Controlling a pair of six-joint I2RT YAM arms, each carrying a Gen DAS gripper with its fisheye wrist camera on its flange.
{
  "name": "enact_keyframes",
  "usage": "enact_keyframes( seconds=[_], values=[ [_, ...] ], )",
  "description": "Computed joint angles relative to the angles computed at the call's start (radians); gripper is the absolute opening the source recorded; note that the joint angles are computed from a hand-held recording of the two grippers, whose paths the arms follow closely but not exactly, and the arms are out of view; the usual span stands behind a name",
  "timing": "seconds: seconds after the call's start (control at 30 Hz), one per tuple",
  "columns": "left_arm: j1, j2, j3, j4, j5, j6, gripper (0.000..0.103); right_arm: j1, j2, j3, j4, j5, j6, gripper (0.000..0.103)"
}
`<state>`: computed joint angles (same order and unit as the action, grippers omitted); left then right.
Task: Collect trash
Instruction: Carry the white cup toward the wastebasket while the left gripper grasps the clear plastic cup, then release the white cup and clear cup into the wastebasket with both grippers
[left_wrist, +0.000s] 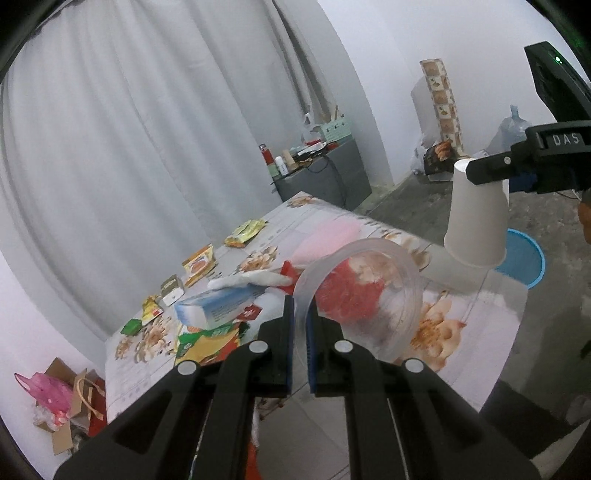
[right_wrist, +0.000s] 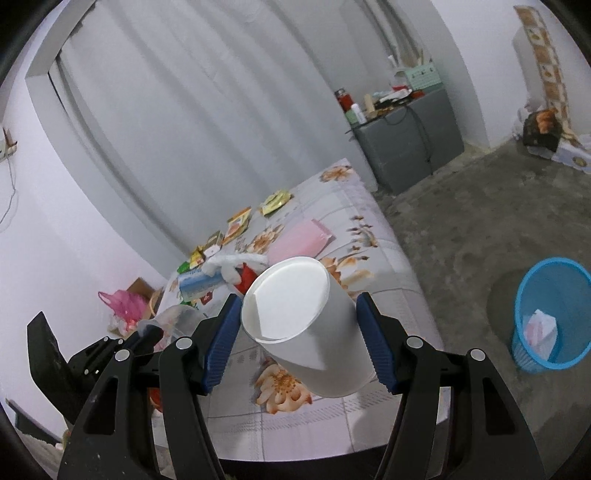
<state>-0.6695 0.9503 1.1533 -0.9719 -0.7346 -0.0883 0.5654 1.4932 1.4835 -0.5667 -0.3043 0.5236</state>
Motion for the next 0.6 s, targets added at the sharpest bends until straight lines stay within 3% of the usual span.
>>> enact_keyframes(
  seconds=[0.3, 0.6],
  values=[
    [-0.033, 0.152, 0.099, 0.072, 0.129, -0.021, 0.005, -0.102, -0.116, -0.094, -0.009, 0.023, 0.017, 0.060],
    [-0.038, 0.419, 0.316, 0.160, 0.295, -0.022, 0.005, -0.292, -0.223, -0.198, -0.020, 0.033, 0.027, 0.060]
  ],
)
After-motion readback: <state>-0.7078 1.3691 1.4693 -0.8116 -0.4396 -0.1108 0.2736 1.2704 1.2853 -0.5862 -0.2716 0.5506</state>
